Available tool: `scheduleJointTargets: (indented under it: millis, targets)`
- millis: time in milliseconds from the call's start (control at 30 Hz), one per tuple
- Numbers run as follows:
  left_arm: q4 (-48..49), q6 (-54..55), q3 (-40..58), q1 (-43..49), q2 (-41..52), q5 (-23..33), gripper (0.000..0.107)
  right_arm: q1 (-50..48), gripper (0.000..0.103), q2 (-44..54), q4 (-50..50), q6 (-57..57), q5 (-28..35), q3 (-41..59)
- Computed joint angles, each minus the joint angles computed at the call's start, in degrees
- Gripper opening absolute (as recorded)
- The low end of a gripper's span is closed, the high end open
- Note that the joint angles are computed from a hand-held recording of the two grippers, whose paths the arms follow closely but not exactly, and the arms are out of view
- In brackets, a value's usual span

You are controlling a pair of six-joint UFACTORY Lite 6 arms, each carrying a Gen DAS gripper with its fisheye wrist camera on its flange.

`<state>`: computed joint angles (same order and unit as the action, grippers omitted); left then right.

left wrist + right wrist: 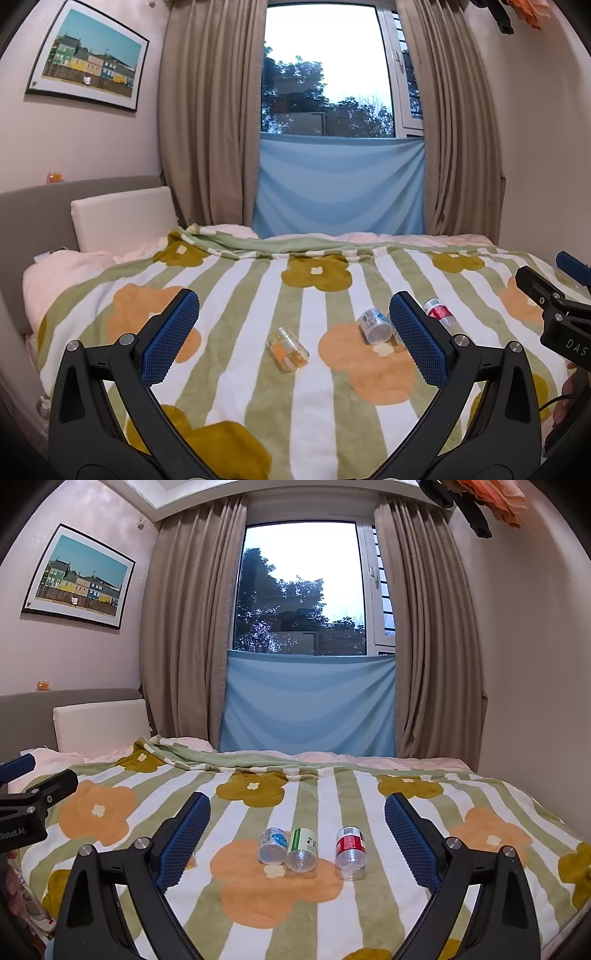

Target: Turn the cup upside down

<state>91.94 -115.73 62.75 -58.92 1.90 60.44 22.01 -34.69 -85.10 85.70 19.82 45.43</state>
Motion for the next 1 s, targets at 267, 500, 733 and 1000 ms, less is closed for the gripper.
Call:
scheduleJointTargets:
  millis: [267, 500, 733, 1000]
  targets:
    - [0.0, -0.1, 0.0, 0.1, 0.1, -0.2, 0.103, 0.3, 0.095, 0.9, -1.2, 1.0, -0.4, 0.1]
    - [-0.1, -0.4, 0.0, 0.3, 0.3, -0.4, 0.103, -0.3, 0.094, 2.1, -2.5, 2.3, -1.5, 0.4]
    - [-0.1, -0.2, 0.0, 0.3, 0.2, -0.5, 0.103, 0.9, 0.095, 2.2, -4.3, 4.1, 0.5, 0.2]
    - [-0.2, -0.2, -0.2, 0.4, -0.1, -0.7, 0.103, 1.4, 0.095, 2.5, -6.4, 6.5, 0.9, -0.4]
